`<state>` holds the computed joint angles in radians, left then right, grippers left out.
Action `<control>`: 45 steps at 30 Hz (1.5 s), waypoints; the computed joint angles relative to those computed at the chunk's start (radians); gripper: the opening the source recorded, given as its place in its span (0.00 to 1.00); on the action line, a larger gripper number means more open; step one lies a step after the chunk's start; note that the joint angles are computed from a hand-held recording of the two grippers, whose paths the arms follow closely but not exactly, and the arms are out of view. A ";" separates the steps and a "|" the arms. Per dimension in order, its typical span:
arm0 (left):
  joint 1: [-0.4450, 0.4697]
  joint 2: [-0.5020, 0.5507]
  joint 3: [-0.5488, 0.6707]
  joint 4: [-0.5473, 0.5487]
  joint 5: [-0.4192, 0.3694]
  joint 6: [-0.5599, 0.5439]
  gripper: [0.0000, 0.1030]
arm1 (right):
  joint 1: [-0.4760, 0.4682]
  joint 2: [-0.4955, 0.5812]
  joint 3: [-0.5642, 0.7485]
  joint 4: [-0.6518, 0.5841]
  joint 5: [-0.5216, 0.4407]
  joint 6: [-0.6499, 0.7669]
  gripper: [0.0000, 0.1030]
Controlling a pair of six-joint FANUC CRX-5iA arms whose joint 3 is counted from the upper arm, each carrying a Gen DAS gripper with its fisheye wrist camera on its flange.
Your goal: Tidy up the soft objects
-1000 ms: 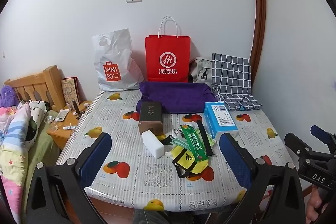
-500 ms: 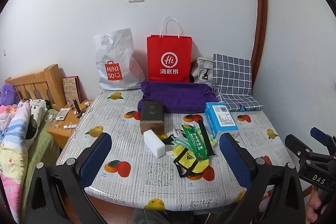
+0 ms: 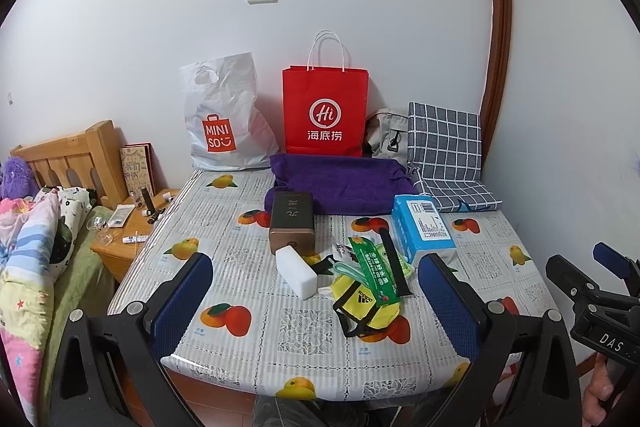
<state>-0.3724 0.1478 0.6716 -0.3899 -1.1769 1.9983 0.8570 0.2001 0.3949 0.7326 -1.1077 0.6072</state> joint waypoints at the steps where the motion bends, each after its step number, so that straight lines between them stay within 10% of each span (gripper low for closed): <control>1: -0.001 0.003 0.006 0.000 -0.003 0.000 1.00 | -0.001 -0.001 0.000 -0.001 0.000 0.001 1.00; 45: 0.003 0.002 0.003 0.008 0.000 -0.001 1.00 | 0.008 -0.001 0.010 0.006 0.001 0.002 1.00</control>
<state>-0.3690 0.1495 0.6751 -0.3817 -1.1773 1.9975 0.8648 0.1995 0.4051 0.7382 -1.1066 0.6094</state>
